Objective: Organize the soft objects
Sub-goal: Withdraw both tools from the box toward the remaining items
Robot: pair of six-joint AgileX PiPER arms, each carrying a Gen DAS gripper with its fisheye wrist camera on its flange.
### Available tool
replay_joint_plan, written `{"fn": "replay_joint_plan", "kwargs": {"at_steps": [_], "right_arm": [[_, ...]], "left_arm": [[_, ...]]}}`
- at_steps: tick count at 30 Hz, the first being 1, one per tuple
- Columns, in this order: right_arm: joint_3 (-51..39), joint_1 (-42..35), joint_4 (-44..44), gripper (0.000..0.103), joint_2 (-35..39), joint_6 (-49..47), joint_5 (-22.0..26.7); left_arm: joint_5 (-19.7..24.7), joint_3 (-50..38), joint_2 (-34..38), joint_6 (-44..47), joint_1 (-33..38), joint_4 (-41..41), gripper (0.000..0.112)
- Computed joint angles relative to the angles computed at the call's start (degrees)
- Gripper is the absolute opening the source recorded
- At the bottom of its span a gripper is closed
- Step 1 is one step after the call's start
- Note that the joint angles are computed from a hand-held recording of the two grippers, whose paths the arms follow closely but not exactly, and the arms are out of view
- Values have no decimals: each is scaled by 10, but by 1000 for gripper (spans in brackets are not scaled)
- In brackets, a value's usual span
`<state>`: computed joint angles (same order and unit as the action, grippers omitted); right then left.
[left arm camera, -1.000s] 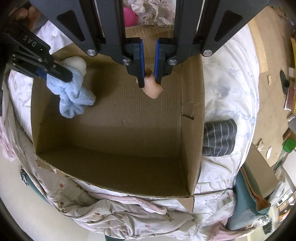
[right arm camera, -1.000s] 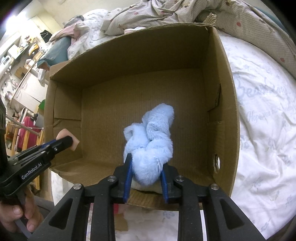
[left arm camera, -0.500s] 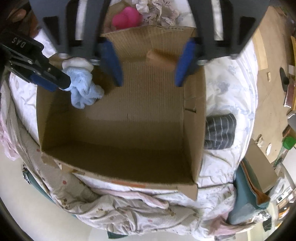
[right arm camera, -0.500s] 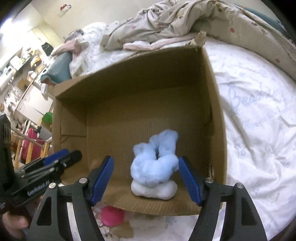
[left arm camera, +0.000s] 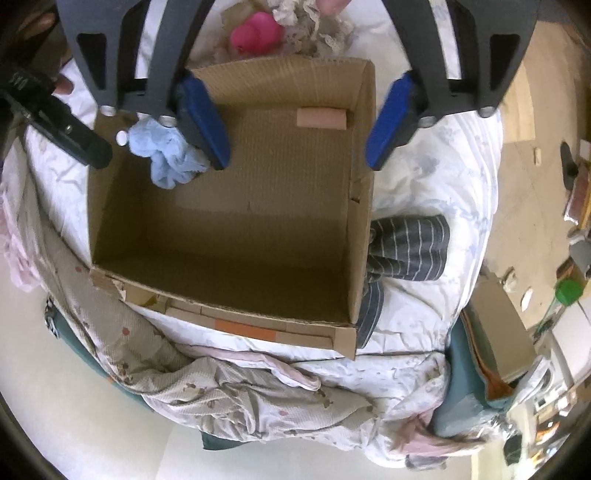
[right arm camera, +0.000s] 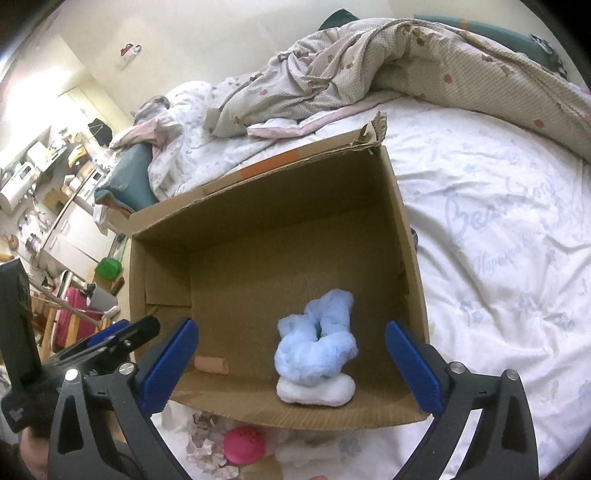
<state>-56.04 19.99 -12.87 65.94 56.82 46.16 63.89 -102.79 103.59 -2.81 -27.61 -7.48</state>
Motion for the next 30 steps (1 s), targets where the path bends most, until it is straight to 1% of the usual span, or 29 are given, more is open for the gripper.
{"fn": "replay_joint_plan", "kwargs": {"at_steps": [1,3,5,8,11,16,23,30], "right_arm": [[0,6,-7,103,-3,8,3],[0,19,-18,103,-12,19,10],[-3,36,-34,103,-20,28,24],[-5,61,-54,103,-31,46,43],[-8,86,-73,103,-41,69,60],[-10,133,-111,103,-55,105,94],[-1,199,-135,103,-68,157,135],[5,251,-138,103,-74,198,164]], "left_arm": [[5,-1,-3,1,4,-6,77],[-3,10,-18,-12,6,1,78],[-6,20,-30,-17,7,10,83],[-26,47,-57,-12,4,29,83],[-34,68,-81,-1,13,22,83],[-26,89,-110,-2,19,36,90],[1,128,-148,0,32,28,90],[5,200,-189,-4,33,44,90]]}}
